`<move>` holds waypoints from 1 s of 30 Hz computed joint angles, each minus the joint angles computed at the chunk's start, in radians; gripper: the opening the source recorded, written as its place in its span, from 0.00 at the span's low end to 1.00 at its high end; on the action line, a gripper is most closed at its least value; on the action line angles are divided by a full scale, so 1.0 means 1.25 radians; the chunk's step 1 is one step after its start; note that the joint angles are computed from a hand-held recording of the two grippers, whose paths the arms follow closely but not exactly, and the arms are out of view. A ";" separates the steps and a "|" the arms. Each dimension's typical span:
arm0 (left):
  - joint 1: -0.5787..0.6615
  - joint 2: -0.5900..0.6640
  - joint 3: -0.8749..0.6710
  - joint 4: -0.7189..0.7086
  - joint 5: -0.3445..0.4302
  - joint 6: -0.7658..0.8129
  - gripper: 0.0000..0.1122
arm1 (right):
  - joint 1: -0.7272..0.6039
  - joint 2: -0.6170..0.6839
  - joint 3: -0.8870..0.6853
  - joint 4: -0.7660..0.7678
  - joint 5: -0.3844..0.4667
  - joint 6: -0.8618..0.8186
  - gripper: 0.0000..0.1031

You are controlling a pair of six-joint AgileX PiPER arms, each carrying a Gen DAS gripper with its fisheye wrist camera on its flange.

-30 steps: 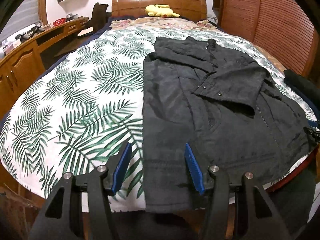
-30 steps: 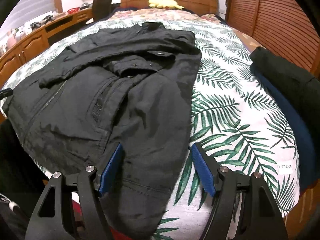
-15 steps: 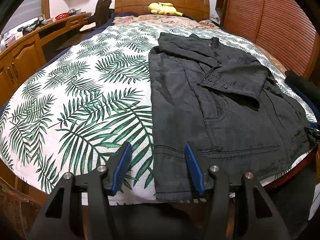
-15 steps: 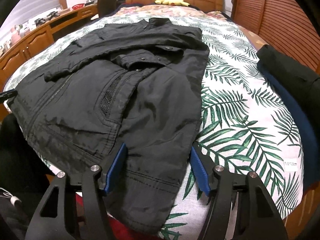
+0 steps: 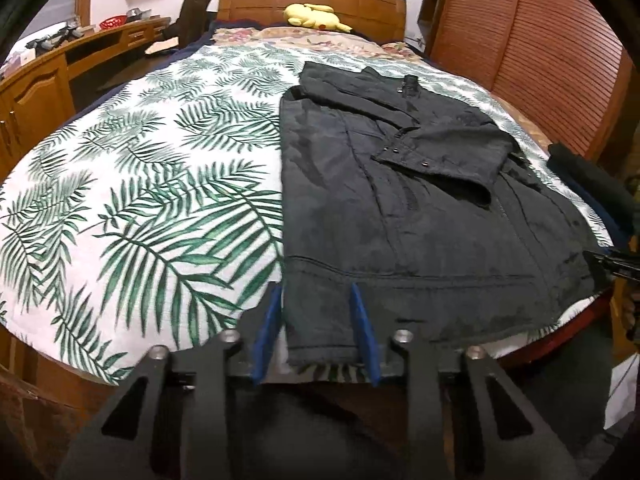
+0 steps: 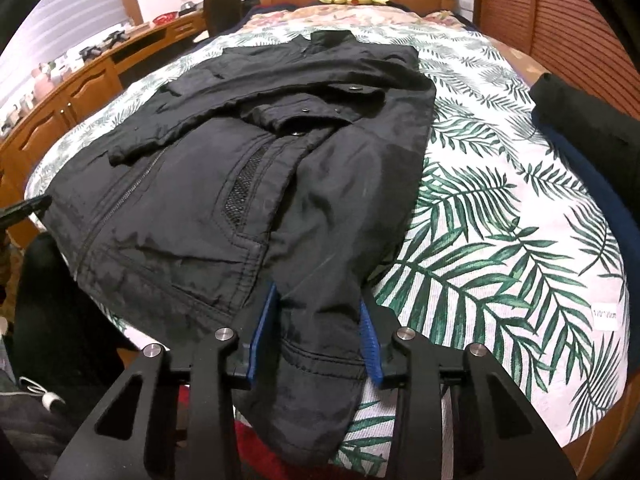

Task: Fold large clothes
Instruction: 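Grasp the hem with the left gripper while the right gripper grasps it too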

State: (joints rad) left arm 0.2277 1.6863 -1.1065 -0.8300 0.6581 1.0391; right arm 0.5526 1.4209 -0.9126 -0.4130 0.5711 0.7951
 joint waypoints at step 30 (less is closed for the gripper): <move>0.107 -0.357 -0.137 -0.149 0.264 0.026 0.02 | 0.150 -0.238 -0.208 -0.213 0.145 0.101 0.04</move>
